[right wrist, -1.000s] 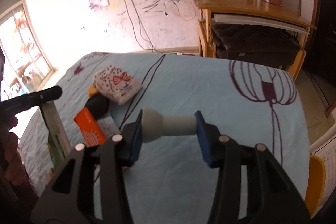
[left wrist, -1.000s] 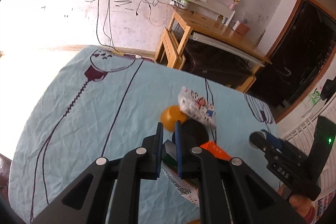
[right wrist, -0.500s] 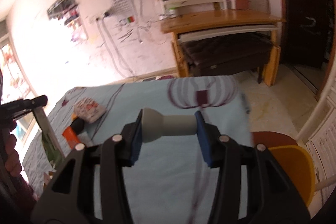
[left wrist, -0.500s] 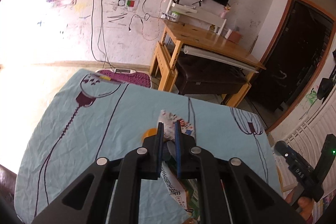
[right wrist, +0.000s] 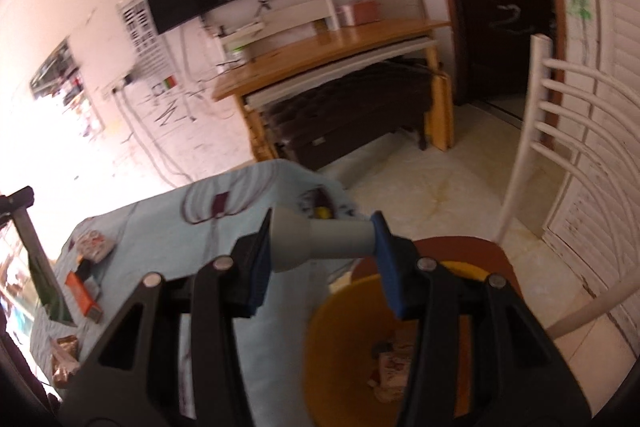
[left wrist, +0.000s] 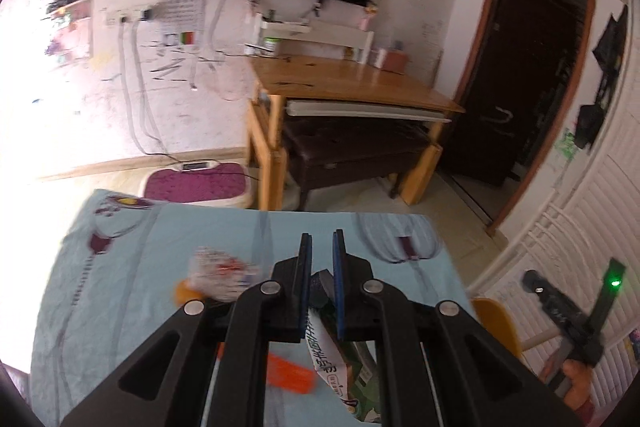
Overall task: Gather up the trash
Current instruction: 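Carry the packet and cylinder to the yellow bin and open both tools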
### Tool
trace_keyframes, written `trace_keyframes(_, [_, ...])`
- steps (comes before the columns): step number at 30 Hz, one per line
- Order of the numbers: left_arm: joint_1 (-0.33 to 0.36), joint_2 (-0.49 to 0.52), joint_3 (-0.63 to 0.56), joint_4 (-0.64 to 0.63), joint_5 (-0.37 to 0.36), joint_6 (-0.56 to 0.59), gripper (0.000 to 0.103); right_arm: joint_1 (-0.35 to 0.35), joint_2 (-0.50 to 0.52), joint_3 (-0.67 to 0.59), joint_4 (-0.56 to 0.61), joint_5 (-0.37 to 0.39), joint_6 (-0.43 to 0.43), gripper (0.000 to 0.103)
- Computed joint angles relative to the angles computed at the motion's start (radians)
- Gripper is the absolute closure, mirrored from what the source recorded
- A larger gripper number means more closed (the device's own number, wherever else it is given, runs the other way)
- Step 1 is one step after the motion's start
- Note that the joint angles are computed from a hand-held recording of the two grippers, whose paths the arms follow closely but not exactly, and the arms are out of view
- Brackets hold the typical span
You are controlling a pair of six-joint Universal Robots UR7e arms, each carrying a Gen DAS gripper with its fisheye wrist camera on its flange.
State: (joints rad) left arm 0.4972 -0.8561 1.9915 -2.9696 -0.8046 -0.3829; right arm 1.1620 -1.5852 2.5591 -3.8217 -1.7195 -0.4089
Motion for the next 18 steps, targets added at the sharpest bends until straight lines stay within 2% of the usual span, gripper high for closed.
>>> trace_keyframes(5, [-0.039,0.085,-0.092,0.033,-0.056,0.036,0.098,-0.070,-0.009,-0.003,0.013,0.002,-0.001,0.059])
trace_keyframes(8, [-0.056,0.143,-0.175,0.098,-0.116,0.049,0.098,-0.105,-0.015,-0.012,0.053,0.005,-0.008,0.059])
trace_keyframes(11, [-0.075,0.200,-0.247,0.140,-0.145,0.060,0.098,-0.143,-0.036,-0.008,0.087,0.034,-0.009,0.059])
trace_keyframes(18, [-0.096,0.371,-0.430,0.196,-0.161,0.067,0.098,-0.203,-0.085,-0.016,0.181,0.057,0.008,0.058])
